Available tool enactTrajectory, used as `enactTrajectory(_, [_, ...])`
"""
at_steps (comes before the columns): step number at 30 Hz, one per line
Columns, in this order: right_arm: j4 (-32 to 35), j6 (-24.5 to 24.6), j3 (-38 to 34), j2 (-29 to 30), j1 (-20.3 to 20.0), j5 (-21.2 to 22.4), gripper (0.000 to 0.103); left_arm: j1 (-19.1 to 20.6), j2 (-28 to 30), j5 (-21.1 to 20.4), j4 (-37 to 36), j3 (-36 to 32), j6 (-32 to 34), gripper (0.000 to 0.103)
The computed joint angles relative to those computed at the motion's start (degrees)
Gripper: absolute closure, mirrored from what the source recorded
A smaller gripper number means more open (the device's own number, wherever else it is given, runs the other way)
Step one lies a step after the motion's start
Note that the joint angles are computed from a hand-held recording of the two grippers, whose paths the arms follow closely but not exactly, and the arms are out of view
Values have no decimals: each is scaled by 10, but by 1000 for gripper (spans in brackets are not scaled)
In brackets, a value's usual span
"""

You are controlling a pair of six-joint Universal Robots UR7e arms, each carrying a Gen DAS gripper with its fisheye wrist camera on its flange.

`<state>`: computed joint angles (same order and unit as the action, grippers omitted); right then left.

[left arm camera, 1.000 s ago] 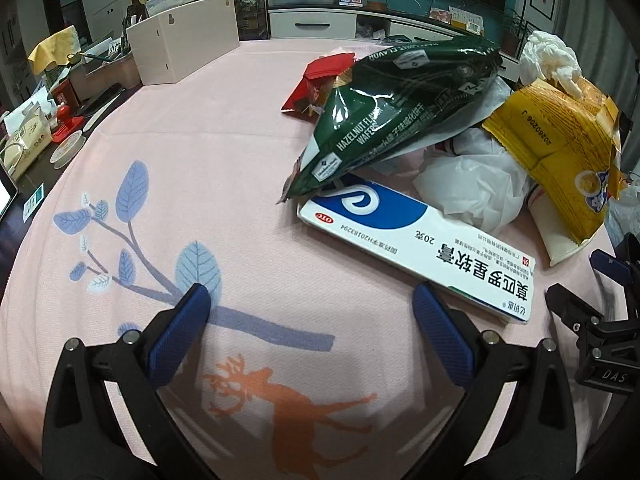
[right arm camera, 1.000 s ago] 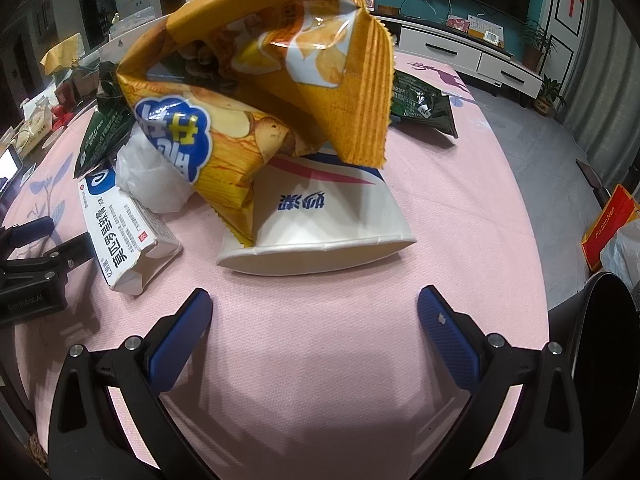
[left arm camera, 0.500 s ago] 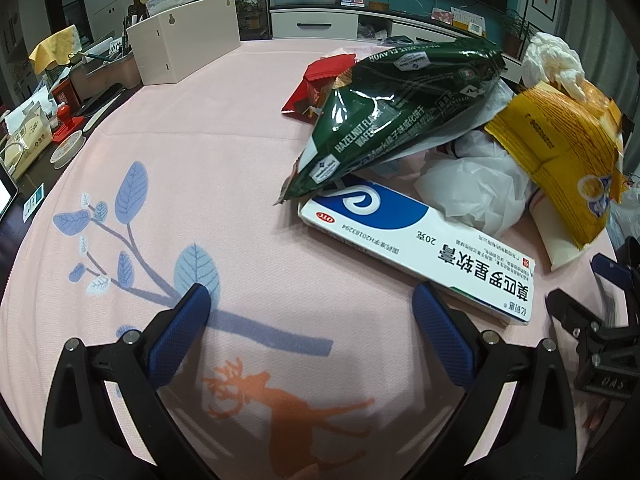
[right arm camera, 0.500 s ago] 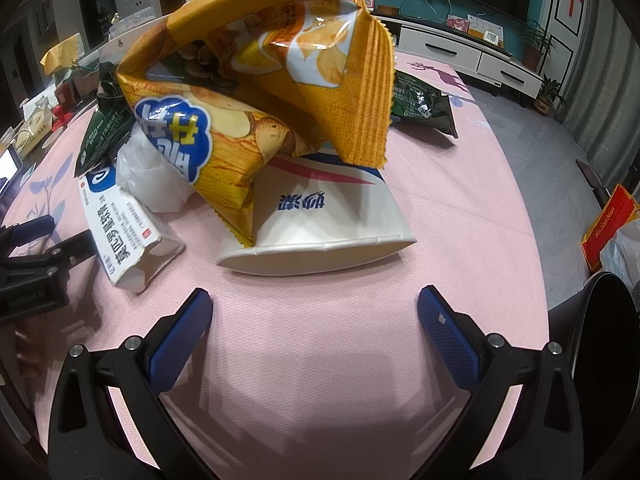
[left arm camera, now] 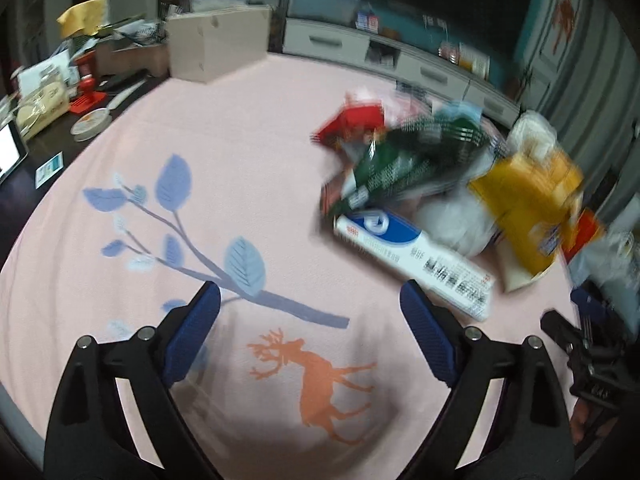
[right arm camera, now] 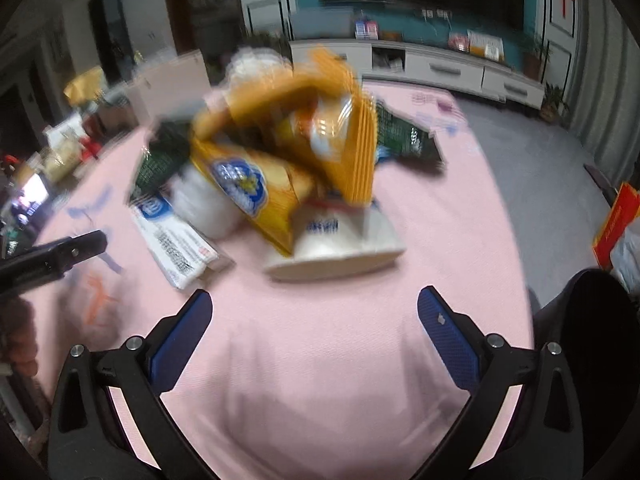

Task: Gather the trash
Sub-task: 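Move both tools toward the trash pile on the table, then grasp the orange chip bag with the right tool while the left grasps the green wafer bag, then carry both bags to the black bin and open both tools over it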

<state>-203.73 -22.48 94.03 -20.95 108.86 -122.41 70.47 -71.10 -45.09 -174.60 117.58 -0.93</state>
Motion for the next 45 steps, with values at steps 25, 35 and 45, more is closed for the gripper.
enactTrajectory(25, [309,186,-166,-28,-42,173,57,86,153,-263,168,-252,101,26])
enactTrajectory(35, [191,179,-59,-76,-37,176,65,66,120,-278,116,-198,97,85])
enactTrajectory(45, [-100,141,112,-142,0,96,65,10,51,-320,19,-78,120,87])
